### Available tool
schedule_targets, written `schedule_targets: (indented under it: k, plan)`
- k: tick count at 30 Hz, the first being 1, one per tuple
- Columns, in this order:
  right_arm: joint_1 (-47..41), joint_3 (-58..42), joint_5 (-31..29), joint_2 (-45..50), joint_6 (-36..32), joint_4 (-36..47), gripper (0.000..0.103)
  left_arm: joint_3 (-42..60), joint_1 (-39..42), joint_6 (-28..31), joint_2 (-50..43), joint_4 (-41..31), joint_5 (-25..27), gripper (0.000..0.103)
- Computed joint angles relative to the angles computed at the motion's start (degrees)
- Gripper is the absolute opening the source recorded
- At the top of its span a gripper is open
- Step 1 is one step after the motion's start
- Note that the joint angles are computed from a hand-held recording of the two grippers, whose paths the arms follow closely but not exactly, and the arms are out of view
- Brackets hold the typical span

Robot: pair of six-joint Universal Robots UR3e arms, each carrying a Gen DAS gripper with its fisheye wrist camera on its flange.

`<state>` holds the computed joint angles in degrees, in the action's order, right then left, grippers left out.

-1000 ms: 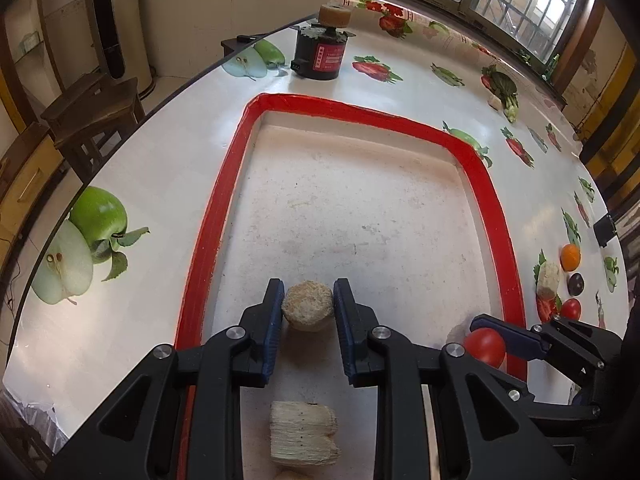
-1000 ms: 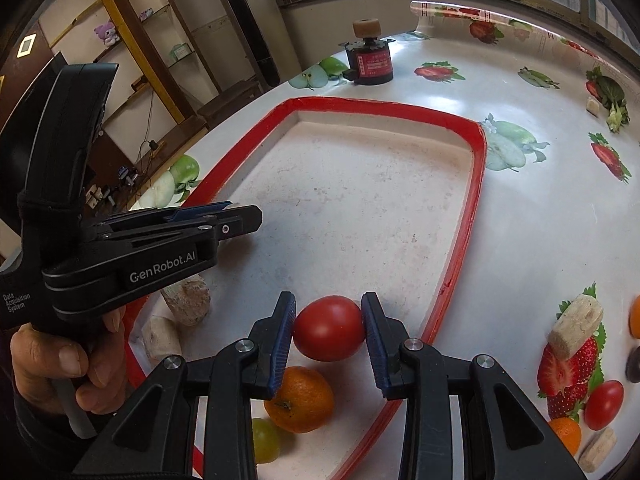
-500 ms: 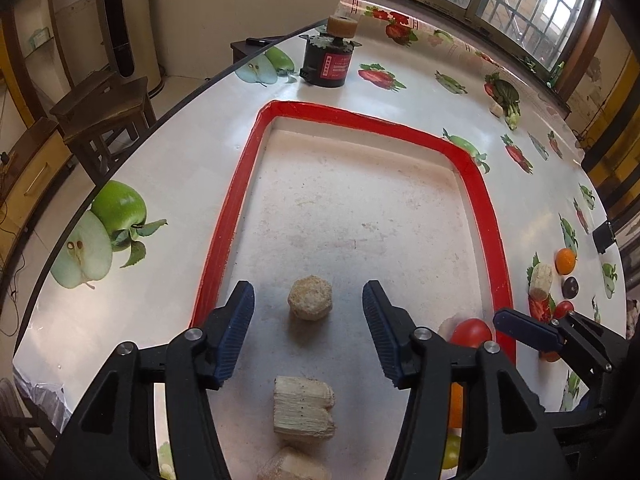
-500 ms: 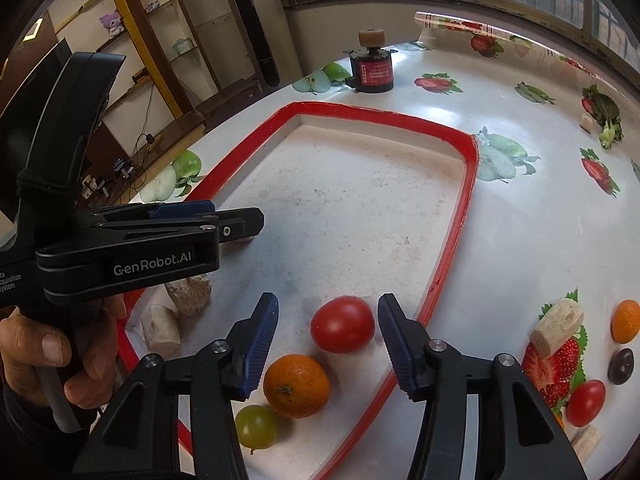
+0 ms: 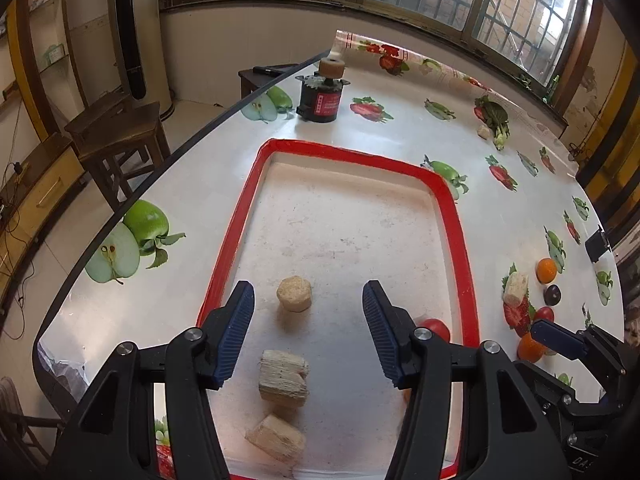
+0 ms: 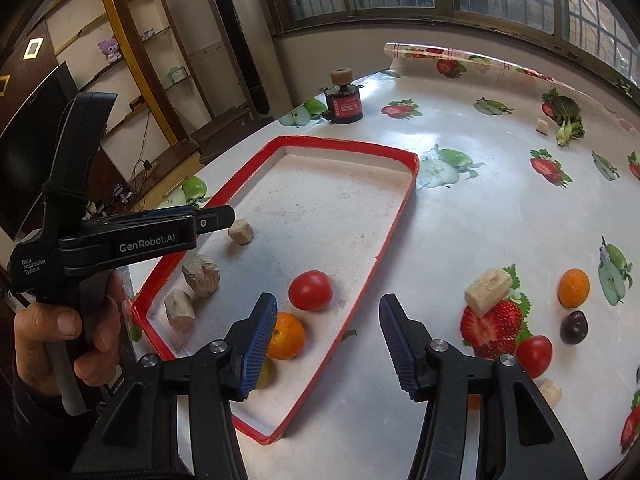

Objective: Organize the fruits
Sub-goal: 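Move both grippers back toward the loose fruits beside the tray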

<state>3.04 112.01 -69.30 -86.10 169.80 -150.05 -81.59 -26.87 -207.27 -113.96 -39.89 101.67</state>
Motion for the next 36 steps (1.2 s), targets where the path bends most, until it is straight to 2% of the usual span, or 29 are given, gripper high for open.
schedule_targets:
  k: [5, 8, 13, 18, 22, 27, 29, 36]
  plan:
    - [-3.7, 4.1, 1.6, -5.7, -0.8, 0.5, 0.055, 1.6, -2.4, -0.7, 0.2, -0.3, 2.3, 0.055]
    - [-5.8, 6.3, 2.3, -9.2, -1.6, 1.1, 0.056, 2.1, -3.6, -1.1, 0.4, -0.3, 2.5, 0.061]
    - [-8.6, 9.3, 2.5, -14.1, -3.1, 1.3, 0.06, 3.8, -6.4, -1.7, 0.1, -1.0, 4.9, 0.063]
    - [-13.1, 12.8, 4.4, -19.5, -5.0, 2.4, 0.062, 5.2, -9.1, -2.4, -0.6, -0.8, 7.6, 0.064]
    - [-17.9, 16.7, 6.0, -24.7, -6.7, 2.3, 0.068, 7.4, -11.3, -2.7, -2.4, -0.7, 9.4, 0.064]
    - [-24.1, 19.9, 7.9, -29.4, -8.8, 4.2, 0.07, 10.3, -14.2, -2.8, -5.4, 0.0, 11.0, 0.064]
    - [-27.2, 21.3, 9.1, -31.8, -10.3, 5.7, 0.072, 10.6, -15.1, -2.8, -6.3, 1.5, 10.6, 0.064]
    - [-37.8, 26.8, 12.3, -40.3, -16.2, 10.3, 0.076, 10.9, -16.7, -4.1, -9.5, 6.4, 3.7, 0.064]
